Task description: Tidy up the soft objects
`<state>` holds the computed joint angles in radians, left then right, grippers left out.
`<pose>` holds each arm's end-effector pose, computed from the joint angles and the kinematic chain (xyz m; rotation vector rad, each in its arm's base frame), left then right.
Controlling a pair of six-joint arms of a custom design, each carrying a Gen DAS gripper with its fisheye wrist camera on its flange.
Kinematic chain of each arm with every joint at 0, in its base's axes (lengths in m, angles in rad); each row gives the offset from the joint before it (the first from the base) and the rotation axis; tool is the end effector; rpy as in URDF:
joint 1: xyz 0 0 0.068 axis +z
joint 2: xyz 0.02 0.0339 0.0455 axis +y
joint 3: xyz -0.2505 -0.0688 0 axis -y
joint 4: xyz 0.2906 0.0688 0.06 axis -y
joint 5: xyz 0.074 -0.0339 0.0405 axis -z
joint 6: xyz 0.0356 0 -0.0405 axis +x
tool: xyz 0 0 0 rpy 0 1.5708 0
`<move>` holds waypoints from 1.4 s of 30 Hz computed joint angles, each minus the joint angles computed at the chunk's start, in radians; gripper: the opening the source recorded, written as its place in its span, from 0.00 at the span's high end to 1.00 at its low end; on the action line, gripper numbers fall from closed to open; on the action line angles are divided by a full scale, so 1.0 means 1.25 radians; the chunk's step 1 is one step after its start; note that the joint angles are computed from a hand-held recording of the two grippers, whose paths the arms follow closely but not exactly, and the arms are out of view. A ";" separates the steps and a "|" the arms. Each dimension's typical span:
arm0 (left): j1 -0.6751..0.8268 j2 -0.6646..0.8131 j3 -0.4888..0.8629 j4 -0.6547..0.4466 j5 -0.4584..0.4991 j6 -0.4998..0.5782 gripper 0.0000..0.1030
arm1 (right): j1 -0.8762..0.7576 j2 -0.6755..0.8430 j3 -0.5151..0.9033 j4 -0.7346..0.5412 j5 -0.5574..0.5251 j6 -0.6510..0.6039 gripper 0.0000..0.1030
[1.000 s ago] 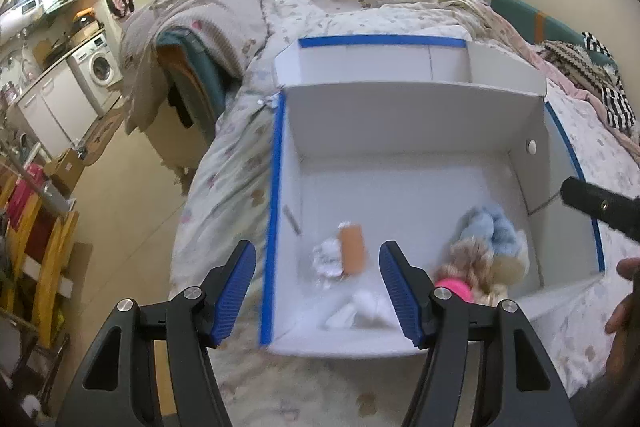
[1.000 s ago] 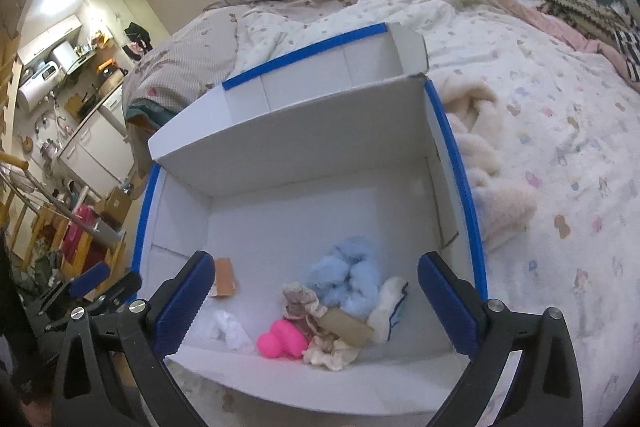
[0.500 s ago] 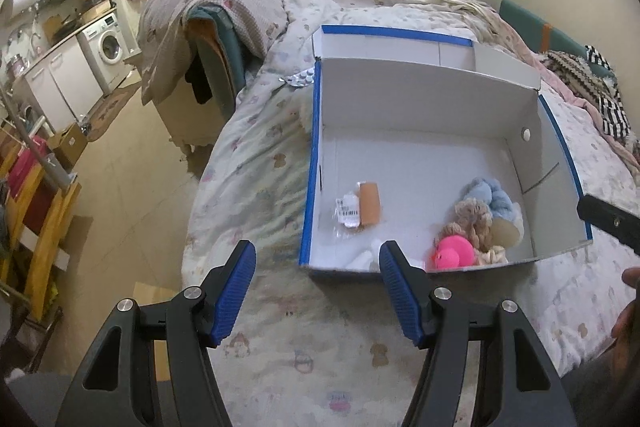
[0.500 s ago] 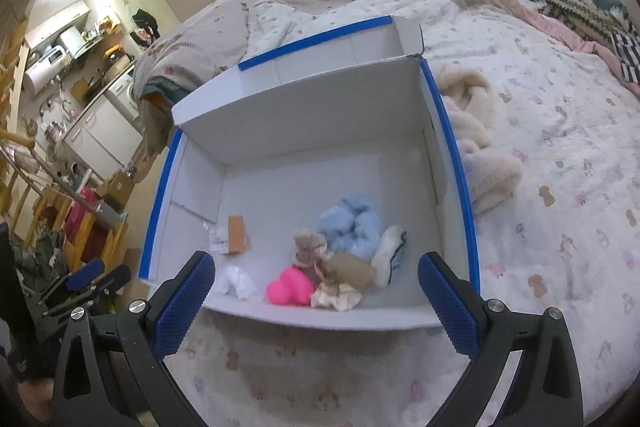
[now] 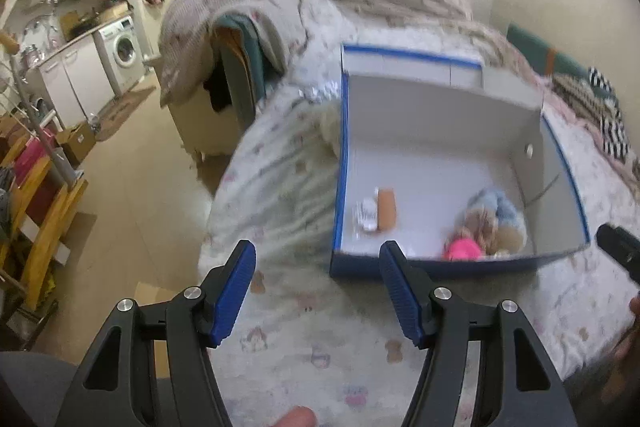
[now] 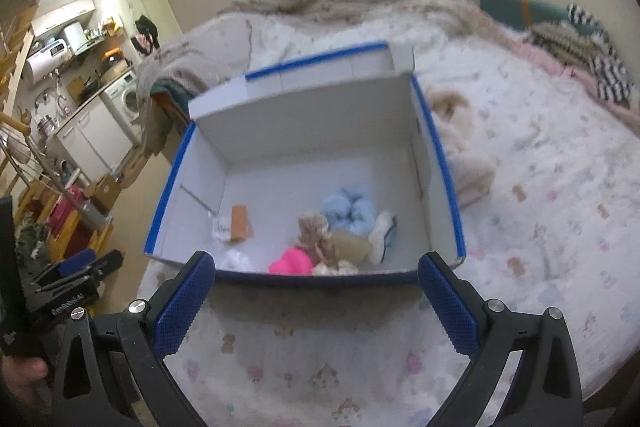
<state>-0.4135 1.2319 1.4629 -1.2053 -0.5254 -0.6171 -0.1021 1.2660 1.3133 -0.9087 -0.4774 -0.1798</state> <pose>0.2496 -0.0900 0.3880 -0.4356 2.3369 0.1955 0.3012 -0.0144 0.3460 -0.3020 2.3330 0.4426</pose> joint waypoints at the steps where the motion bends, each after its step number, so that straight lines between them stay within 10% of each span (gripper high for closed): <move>1: -0.004 -0.011 -0.006 0.015 -0.011 -0.001 0.30 | 0.007 -0.014 -0.015 0.022 0.010 0.006 0.00; 7: -0.045 -0.045 -0.024 0.086 -0.071 0.033 0.05 | 0.049 -0.069 -0.077 0.135 0.058 0.016 0.00; 42: -0.025 -0.012 -0.026 0.076 -0.034 0.023 0.05 | 0.082 -0.045 -0.081 0.147 0.111 0.024 0.00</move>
<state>-0.4443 1.2169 1.4310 -1.1100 -0.5677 -0.5880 0.0008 1.2098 1.2121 -0.7247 -0.3386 -0.1493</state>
